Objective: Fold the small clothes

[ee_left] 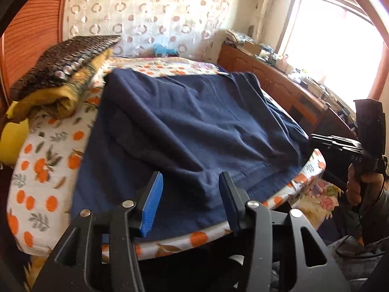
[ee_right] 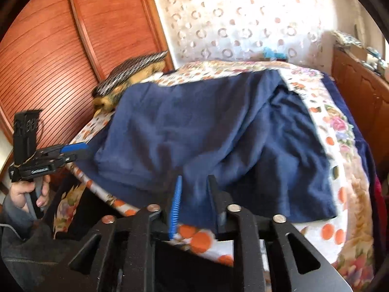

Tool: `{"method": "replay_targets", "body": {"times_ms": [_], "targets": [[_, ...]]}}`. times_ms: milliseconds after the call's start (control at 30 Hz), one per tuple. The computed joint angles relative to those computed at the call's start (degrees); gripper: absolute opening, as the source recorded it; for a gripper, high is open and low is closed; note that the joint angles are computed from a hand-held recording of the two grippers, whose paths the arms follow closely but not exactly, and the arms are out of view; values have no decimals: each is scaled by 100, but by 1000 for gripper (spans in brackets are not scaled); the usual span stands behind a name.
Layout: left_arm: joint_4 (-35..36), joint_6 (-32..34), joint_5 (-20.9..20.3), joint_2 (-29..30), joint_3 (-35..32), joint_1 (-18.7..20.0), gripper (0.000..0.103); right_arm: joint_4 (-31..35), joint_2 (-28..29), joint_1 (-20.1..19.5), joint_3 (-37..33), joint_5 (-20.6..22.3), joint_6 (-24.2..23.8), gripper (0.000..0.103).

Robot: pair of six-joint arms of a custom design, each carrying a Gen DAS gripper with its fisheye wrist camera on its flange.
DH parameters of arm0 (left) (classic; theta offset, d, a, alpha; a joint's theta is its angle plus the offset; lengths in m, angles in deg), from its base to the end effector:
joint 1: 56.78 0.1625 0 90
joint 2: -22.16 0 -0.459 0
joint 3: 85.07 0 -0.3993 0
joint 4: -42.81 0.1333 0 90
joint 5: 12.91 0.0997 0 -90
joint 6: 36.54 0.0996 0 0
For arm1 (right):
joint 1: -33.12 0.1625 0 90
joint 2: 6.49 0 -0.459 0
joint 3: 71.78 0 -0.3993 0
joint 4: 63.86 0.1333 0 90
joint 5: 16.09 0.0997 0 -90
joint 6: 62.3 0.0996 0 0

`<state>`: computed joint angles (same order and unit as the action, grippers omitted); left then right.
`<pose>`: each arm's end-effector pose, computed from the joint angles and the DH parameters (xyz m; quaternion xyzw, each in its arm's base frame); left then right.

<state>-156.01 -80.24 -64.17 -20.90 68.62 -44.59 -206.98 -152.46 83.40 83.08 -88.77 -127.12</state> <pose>-0.2440 -0.2528 0.0214 0.2817 0.9003 -0.2821 0.1750 0.0283 -0.2209 0.3591 0.2543 -0.8817 0.3381 0.2090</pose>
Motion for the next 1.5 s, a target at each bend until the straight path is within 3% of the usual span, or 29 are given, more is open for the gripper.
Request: {"method": "replay_targets", "body": {"times_ms": [67, 133, 267, 333, 400, 567, 733, 833, 900, 1000, 1100, 1167, 1200, 1233, 1300, 1367, 1500], "targets": [[100, -97, 225, -108, 55, 36, 55, -185, 53, -149, -32, 137, 23, 33], [236, -148, 459, -189, 64, 121, 55, -981, 479, -23, 4, -10, 182, 33], [213, 252, 817, -203, -102, 589, 55, -2672, 1937, 608, -110, -789, 762, 33], [175, 636, 909, -158, -275, 862, 54, -3212, 2469, 840, -178, -1118, 995, 33], [372, 944, 886, -179, -506, 1195, 44, -3561, 2900, 1030, -277, -1354, 1183, 33], [591, 1454, 561, -102, -919, 1737, 40, -3749, 3417, 1357, -479, -1645, 1461, 33], [717, 1574, 435, -9, -1123, 1931, 40, -3608, 3654, 1607, -622, -1877, 1344, 33], [771, 1562, 462, 19, -1156, 1918, 40, -3730, 3851, 1795, -619, -2163, 1197, 10], [812, 1589, 476, 30, -1204, 1944, 40, -3914, 3698, 1755, -496, -2008, 1119, 4], [849, 1638, 478, 25, -1252, 1988, 40, -3703, 2857, 1339, -317, -1308, 1208, 3], [812, 1663, 491, 39, -1256, 1999, 40, -3042, 1615, 436, -139, -279, 1152, 3], [769, 1682, 502, 56, -1260, 2011, 40, -2166, 760, -406, -93, 456, 897, 3], [760, 1699, 507, 57, -1271, 2027, 40, -1839, 507, -700, -79, 602, 732, 3], [757, 1699, 516, 60, -1281, 2033, 40, -1751, 473, -791, -64, 537, 619, 3], [652, 1753, 560, 91, -1284, 2028, 30, -1988, 599, -800, 32, 285, 571, 3], [577, 1879, 599, 117, -1312, 2041, 11, -1945, 660, -915, 29, 327, 567, 3], [154, 1928, 714, 114, -1083, 1830, 7, -2114, 793, -798, 10, 306, 706, 3]]}}
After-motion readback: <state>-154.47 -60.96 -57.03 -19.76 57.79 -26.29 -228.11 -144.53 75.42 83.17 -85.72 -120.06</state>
